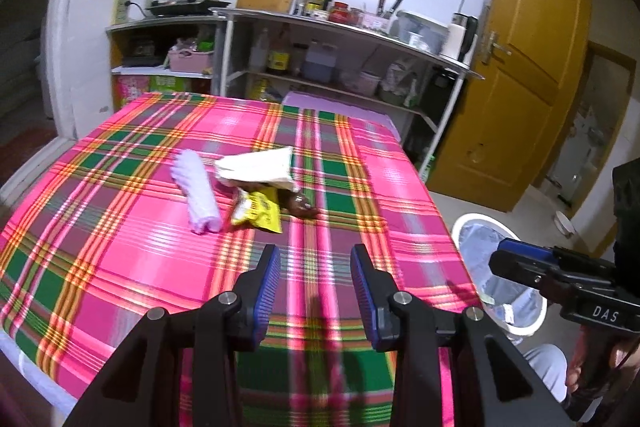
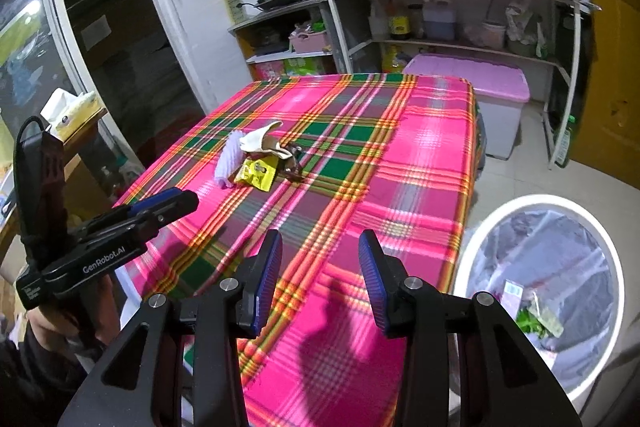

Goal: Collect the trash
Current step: 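Move both grippers back from the bin to the table, then grasp the white foam net with the left gripper while the right gripper grasps the brown wrapper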

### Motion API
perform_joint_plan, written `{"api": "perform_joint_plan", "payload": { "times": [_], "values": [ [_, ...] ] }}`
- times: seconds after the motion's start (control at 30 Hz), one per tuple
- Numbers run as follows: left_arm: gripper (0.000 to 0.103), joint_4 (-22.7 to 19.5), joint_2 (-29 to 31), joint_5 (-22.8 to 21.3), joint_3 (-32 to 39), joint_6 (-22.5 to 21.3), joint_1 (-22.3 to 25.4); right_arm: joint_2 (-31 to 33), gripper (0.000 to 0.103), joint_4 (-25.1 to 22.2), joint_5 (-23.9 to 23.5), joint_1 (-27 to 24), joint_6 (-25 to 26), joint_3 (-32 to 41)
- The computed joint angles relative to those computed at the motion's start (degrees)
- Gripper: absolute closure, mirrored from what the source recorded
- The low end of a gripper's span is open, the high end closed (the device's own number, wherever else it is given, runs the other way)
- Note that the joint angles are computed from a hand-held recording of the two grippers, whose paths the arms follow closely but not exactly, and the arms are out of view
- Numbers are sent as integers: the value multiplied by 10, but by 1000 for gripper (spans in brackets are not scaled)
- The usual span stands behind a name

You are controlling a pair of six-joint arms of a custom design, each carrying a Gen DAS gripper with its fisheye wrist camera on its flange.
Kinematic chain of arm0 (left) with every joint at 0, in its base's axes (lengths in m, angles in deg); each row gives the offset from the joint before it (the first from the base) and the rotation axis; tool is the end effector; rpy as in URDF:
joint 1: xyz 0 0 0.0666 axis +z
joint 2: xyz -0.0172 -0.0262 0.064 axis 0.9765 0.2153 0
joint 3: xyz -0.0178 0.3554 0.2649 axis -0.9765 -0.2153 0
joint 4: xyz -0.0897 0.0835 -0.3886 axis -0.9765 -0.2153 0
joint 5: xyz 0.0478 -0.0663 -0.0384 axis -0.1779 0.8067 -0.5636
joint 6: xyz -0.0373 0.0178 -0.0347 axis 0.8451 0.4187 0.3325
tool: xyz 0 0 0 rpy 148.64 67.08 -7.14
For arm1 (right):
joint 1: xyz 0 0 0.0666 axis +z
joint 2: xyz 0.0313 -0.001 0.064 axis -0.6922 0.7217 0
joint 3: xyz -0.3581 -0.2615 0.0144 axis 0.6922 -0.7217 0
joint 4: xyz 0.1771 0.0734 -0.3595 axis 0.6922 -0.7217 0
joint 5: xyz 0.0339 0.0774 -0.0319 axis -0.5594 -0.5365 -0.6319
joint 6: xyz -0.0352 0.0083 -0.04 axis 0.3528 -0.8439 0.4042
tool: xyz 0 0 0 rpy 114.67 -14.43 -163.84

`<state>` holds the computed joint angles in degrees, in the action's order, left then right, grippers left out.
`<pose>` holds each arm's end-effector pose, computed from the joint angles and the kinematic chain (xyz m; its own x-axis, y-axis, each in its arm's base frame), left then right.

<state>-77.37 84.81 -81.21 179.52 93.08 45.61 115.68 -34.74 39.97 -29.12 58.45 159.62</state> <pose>0.6277 -0.3813 0.3680 -0.6238 -0.1344 -0.7700 0.0598 0.9740 -0.2184 0.6588 0.1839 0.3138 -0.6510 -0.1525 -0.7436 -0.4590 0.8594 0.2255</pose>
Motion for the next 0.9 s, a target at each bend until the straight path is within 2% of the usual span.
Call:
{"api": "perform_joint_plan", "payload": {
  "times": [0.43,0.9],
  "values": [
    [67,-23,20,-13,21,21,38,79,62,-92,7,28,34,127],
    [67,-106,107,18,143,29,80,202,62,-209,21,42,56,318]
  ]
}}
